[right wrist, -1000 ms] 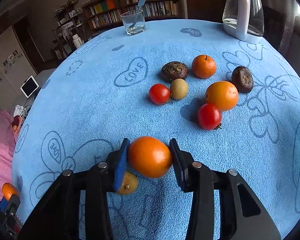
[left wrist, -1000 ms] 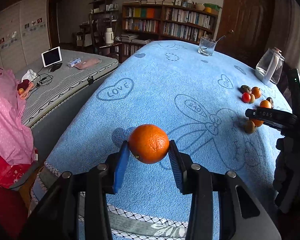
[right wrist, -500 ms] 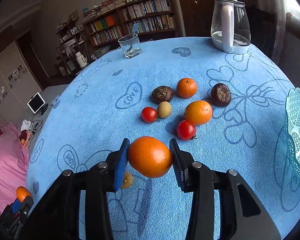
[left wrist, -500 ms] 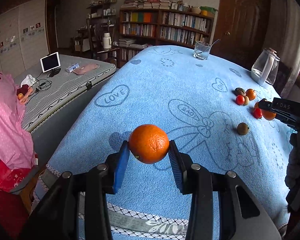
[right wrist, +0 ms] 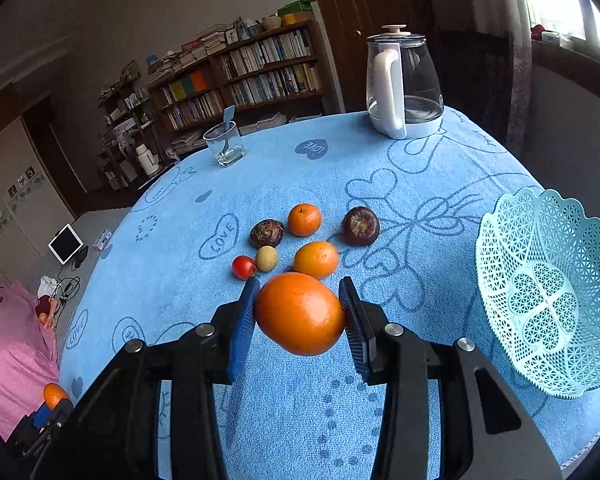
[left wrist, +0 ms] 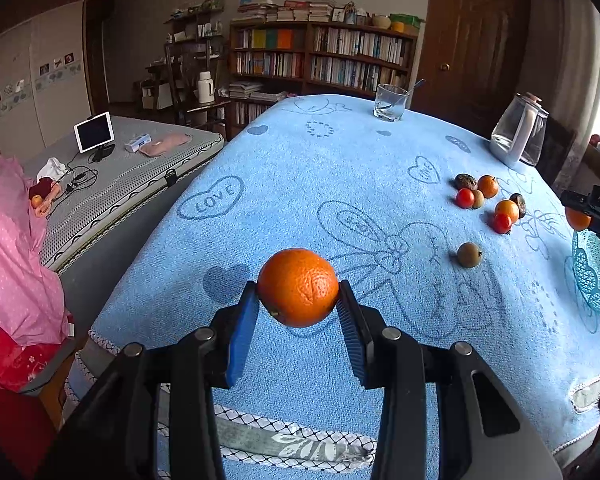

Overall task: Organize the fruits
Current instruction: 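Carry the large orange into the basket and open the right tool while left holds tangerine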

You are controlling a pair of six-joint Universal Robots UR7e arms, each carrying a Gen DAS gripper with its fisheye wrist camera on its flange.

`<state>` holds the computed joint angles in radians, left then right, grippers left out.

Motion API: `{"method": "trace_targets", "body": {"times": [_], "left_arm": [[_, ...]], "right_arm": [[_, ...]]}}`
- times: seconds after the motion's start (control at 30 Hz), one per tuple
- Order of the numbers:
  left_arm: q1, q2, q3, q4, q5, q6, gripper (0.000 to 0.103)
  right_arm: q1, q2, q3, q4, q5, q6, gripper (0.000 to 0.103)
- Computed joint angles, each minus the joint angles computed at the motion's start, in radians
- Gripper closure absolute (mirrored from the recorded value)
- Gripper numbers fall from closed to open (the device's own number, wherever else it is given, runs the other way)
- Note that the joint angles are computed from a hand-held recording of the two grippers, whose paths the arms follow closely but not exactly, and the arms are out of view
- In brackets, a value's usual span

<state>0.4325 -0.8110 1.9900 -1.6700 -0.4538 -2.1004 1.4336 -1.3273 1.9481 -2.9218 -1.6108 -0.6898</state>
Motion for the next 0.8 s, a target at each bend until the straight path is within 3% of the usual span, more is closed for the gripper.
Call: {"method": "trace_targets", "body": {"times": [0.43,0.8], "left_arm": [[-0.014,0.042,-0.062,0.025,0.013,0.057,0.062],[-0.019,0.097,-0.153,0.062,0.047,0.136,0.062]], "right_arm": [[-0.122,-0.068,-0.066,0.002,0.047,0.038,0.061],[-0.183,-0.031,-0.121,-0.077,-0.021,0.074,0.061]]}}
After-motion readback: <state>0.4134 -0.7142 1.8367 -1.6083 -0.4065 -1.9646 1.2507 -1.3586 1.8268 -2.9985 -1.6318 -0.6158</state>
